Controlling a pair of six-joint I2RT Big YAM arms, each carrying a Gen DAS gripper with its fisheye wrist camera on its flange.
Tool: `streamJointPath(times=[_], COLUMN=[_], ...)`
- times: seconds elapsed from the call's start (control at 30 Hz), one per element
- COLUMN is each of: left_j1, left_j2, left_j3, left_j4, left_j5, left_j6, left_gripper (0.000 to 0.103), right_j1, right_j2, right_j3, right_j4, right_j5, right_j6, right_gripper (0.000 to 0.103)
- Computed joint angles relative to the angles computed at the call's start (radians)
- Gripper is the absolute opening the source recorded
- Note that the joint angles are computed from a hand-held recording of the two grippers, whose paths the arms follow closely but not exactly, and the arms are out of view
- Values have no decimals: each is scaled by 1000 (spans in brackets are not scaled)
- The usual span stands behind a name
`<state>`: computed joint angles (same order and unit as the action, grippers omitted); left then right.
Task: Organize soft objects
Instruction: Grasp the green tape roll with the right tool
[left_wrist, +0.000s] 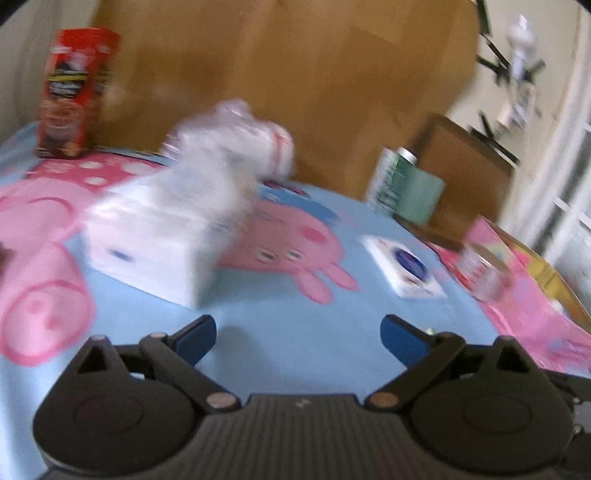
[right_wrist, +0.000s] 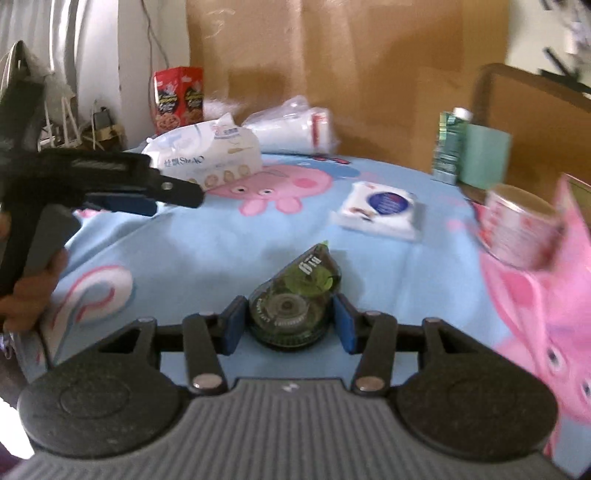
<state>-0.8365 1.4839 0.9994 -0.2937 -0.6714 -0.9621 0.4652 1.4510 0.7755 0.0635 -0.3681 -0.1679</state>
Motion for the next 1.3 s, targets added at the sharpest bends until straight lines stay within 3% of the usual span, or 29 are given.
streamJointPath(times=[0.1, 0.23, 0.27, 0.33, 0.4, 0.57, 0.7, 0.87, 0.9, 1.0, 1.07, 1.13, 1.3], left_j1=[-6, -5, 0, 0, -3, -18, -29, -17, -14, -9, -11, -9, -12], left_j2=[35, 138, 162, 191, 211, 273, 401, 614, 657, 791, 847, 819, 596], left_j3=[34, 161, 184, 224, 259, 415, 645, 978, 1049, 1266, 1362, 1312, 912], left_j4=[116, 91, 90, 80, 93, 89, 23, -97, -129, -236, -303, -294, -25], left_j5=[177, 379, 426, 448, 458, 455, 465, 513, 514, 467, 406, 388, 399], left_j6=[61, 92, 84, 87, 92, 229, 349, 401, 406, 405, 407, 380, 383], left_gripper=[90, 67, 67, 59, 59, 59, 59, 59, 64, 77, 77, 77, 84], right_j1=[-20, -70, -82, -104, -115, -168, -228, -334, -350, -367, -370, -372, -390], right_j2=[-10, 1, 5, 4, -14, -71, -95, -31, -4, 82, 140, 174, 139], right_j3=[-26, -24, -24, -41, -68, -123, -134, -54, -30, 38, 83, 110, 42], right_j4=[33, 43, 55, 90, 137, 311, 398, 348, 348, 385, 403, 403, 476], right_j5=[-30, -145, -175, -207, -189, -138, -50, -40, -35, 52, 107, 150, 131], right_j6=[35, 139, 172, 214, 229, 249, 188, 175, 178, 150, 140, 139, 249], right_gripper=[53, 53, 53, 53, 53, 53, 53, 53, 53, 54, 63, 65, 64])
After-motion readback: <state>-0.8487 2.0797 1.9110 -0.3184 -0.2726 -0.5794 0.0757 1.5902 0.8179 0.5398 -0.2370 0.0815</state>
